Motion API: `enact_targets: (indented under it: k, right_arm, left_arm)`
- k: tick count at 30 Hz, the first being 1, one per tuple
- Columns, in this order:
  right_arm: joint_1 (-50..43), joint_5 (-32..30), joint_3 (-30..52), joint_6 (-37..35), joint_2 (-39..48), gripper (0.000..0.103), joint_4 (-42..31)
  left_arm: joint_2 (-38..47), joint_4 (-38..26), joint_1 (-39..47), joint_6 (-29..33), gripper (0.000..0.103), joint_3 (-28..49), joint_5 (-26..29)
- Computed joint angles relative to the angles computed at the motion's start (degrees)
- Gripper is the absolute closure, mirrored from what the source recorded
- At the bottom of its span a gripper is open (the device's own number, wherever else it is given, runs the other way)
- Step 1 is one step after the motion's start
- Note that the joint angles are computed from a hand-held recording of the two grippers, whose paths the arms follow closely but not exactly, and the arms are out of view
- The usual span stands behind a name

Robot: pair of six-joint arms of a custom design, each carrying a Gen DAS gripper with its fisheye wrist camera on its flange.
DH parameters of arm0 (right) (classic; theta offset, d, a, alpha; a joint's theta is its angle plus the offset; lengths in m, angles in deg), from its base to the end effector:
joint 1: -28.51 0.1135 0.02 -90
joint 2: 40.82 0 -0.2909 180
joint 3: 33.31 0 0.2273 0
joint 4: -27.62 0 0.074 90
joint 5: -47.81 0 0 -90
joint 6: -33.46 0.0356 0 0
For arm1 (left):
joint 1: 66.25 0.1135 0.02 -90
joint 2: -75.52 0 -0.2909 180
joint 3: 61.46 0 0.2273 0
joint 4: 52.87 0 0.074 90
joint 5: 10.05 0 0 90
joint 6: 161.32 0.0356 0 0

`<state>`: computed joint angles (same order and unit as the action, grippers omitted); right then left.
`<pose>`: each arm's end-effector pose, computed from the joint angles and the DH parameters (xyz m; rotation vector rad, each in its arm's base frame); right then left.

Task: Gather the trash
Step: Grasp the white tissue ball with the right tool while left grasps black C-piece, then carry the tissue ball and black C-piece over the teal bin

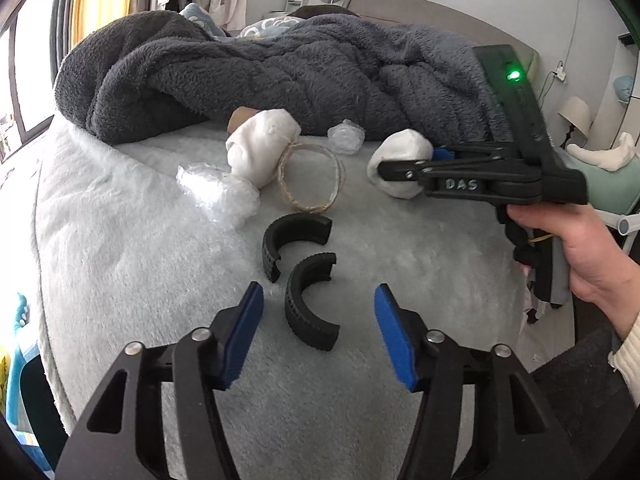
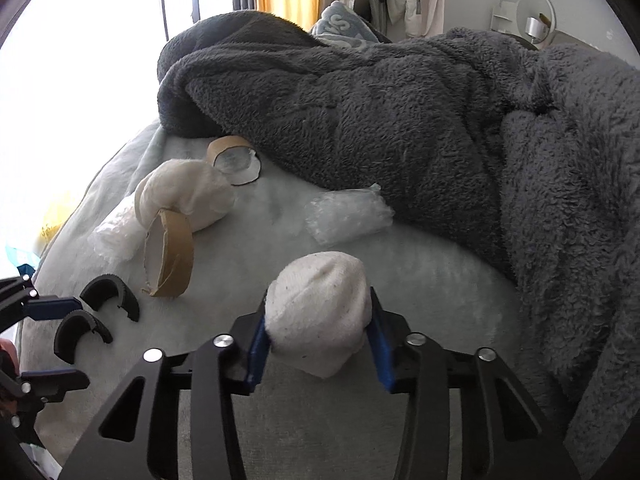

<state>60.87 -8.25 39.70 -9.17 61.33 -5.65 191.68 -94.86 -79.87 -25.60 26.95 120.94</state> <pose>0.2875 0.1586 0.1954 0.4914 2.3543 -0.1843 0.3680 -0.1132 0.1741 1.3858 2.0945 -0.7764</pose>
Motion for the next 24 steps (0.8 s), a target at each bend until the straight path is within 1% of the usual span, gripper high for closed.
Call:
enact_targets:
  k: [8, 15, 17, 20, 22, 24]
  right_arm:
    - [0.3, 1.3, 0.5, 0.3, -2.0, 0.062, 0.7]
    - [0.8, 1.5, 3.0, -0.4, -1.8, 0.062, 1.2]
    - [1.2, 1.7, 4.2, -0.6, -1.3, 0.062, 0.8]
    - [1.5, 1.7, 6.0, -1.2, -0.3, 0.062, 0.2]
    - [1.6, 2.0, 6.8, -1.3, -0.1, 0.062, 0.0]
    - [1.8, 2.5, 7.4, -1.2, 0.0, 0.062, 0.1]
  left_arm:
    - [1.7, 1.5, -1.0, -3.0, 0.051, 1.5, -0.6]
    - [2.7, 4.7, -2.5, -6.5, 0.057, 1.4, -2.3]
    - [2.6, 5.4, -2.7, -7.2, 0.065, 1.1, -3.0]
    - [2.9, 4.6, -2.6, -7.1, 0.073, 1.8, -2.9]
    - [3.2, 3.4, -2.3, -6.7, 0.076, 2.7, -2.5]
    - [3.2, 2.7, -2.0, -6.5, 0.077, 3.0, -2.2]
